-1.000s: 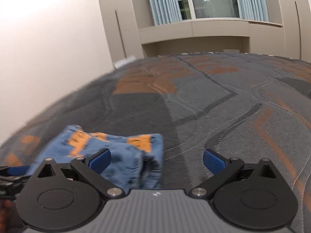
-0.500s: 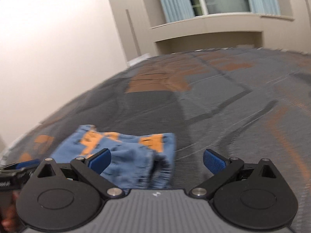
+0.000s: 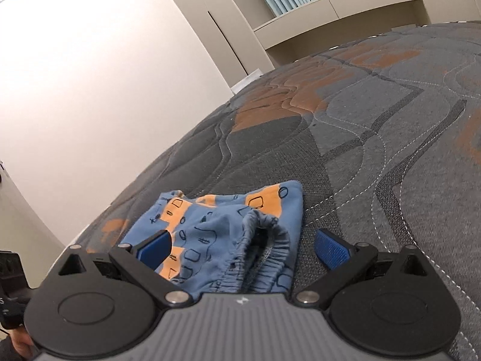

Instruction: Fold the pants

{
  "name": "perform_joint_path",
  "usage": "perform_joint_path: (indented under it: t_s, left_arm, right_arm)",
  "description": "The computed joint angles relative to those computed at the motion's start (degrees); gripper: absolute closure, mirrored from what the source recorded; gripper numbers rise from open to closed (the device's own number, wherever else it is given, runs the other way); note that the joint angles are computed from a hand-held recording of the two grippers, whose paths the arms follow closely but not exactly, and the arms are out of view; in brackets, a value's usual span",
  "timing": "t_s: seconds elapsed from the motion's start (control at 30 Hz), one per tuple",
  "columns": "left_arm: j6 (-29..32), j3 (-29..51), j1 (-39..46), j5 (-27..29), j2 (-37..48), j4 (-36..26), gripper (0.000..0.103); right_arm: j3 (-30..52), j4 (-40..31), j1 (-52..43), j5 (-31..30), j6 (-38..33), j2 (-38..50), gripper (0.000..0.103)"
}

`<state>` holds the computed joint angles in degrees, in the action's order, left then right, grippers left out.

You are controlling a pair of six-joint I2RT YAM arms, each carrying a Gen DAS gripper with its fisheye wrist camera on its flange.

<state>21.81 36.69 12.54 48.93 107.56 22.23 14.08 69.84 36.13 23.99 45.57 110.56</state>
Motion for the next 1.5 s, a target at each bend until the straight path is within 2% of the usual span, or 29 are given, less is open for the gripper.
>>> perform_joint_path:
  t_s: [0.17,0.37,0.43,0.5,0.6,0.73,0.77,0.9,1.0,1.3,1.5]
  left_arm:
    - [-0.23,0.83,0.23,0.69,0.6,-0.78,0.001]
    - [-0.73,1.74,1.65,3.22,1.6,-1.41,0.001]
    - [-0.66,1.57,1.67,2.91,1.16,-1.71,0.004]
    - [0.18,1.72,1.57,2.39,0.25,-3.38,0.007]
    - [1.35,3.02,2.03,3.22,-0.57,-7.37,0.017]
    - [3.37,4.09,1.88,3.92,-1.75,-11.71,0.031]
    - [3.2,3.93,1.67,3.49,-2.04,-11.59,0.033]
    - [0.2,3.54,1.07,0.74,-0.99,-8.46,0.057]
    - [-1.44,4.15,2.14,2.47,0.89,-7.83,0.058]
    - [-2.13,2.75,1.63,1.41,0.24,-5.71,0.058]
    - [-2.39,2.41,1.42,1.02,-0.01,-5.25,0.058]
  right_arm:
    - [0.4,-0.23,0.93,1.26,0.22,0.4,0.001]
    - [-1.26,4.82,0.55,1.33,2.56,2.59,0.027]
    - [-1.11,4.04,0.57,1.59,3.03,2.36,0.037]
    - [-1.0,3.09,0.79,2.24,3.33,1.98,0.042]
    - [-0.84,2.38,0.89,2.86,3.96,1.93,0.045]
    - [1.15,-4.49,2.51,5.69,3.15,-0.35,0.046]
    - [1.54,-5.62,2.85,6.24,3.01,-0.7,0.046]
    - [2.29,-7.54,2.99,6.69,3.26,-0.99,0.05]
    - [3.46,-10.34,3.51,7.76,2.94,-1.49,0.051]
    - [8.04,-21.04,6.42,13.06,1.71,-2.87,0.052]
    - [8.81,-22.44,6.76,13.85,1.27,-2.69,0.052]
